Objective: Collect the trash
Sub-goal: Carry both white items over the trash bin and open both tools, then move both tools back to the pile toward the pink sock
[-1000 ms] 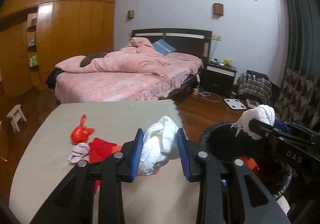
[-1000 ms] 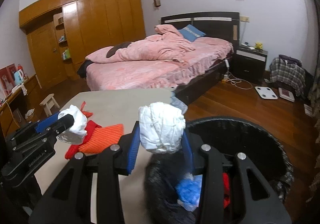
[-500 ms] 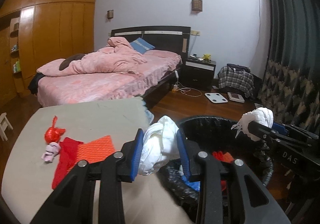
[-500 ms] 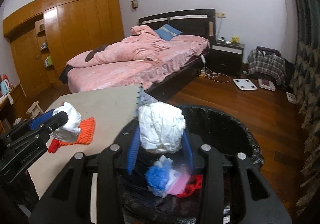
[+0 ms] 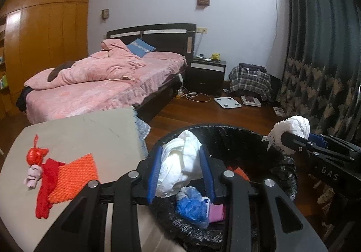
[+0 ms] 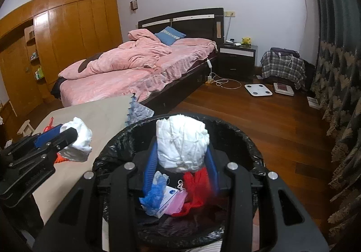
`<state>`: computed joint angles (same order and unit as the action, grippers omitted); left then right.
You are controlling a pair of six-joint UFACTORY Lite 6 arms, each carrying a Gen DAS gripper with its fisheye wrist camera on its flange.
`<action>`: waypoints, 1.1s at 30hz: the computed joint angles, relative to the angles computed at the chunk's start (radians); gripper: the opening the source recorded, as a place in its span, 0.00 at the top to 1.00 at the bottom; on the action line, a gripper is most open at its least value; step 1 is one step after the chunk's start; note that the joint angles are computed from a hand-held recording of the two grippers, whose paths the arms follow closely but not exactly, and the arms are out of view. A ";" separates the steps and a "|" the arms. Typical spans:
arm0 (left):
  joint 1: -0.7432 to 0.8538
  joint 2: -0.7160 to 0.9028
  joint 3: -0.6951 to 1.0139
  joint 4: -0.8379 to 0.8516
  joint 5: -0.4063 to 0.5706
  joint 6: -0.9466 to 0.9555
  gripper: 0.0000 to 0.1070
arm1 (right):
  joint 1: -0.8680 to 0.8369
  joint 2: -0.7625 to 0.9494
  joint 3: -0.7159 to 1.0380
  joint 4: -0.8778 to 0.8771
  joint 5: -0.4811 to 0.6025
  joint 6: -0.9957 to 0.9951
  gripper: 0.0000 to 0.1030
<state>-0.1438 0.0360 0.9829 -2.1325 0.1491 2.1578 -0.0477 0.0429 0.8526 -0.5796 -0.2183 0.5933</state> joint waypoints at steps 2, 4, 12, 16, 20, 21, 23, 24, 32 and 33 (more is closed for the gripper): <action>-0.012 0.022 0.015 -0.042 0.001 0.043 0.68 | -0.008 0.007 0.006 -0.001 -0.001 -0.002 0.63; -0.027 0.045 0.036 -0.104 -0.002 0.104 0.68 | -0.015 0.013 0.009 -0.001 -0.004 -0.005 0.63; -0.053 0.154 0.135 -0.115 -0.003 0.108 0.68 | -0.023 0.059 0.042 0.081 0.003 -0.086 0.61; -0.060 0.188 0.169 -0.049 -0.004 0.037 0.68 | -0.033 0.088 0.063 0.079 0.002 -0.090 0.61; -0.062 0.210 0.194 0.081 0.012 -0.085 0.60 | -0.037 0.111 0.075 0.110 0.005 -0.125 0.51; -0.059 0.213 0.198 0.125 0.020 -0.130 0.53 | -0.034 0.113 0.075 0.155 0.007 -0.170 0.42; -0.055 0.211 0.194 0.128 0.026 -0.133 0.47 | -0.031 0.111 0.061 0.275 -0.005 -0.288 0.33; -0.053 0.206 0.188 0.107 0.026 -0.114 0.43 | -0.030 0.111 0.057 0.321 -0.008 -0.331 0.29; 0.041 0.134 0.133 0.023 0.039 -0.024 0.19 | -0.019 0.098 0.046 0.334 -0.018 -0.335 0.06; 0.061 0.119 0.124 0.021 0.038 -0.022 0.15 | -0.014 0.093 0.042 0.336 -0.017 -0.337 0.06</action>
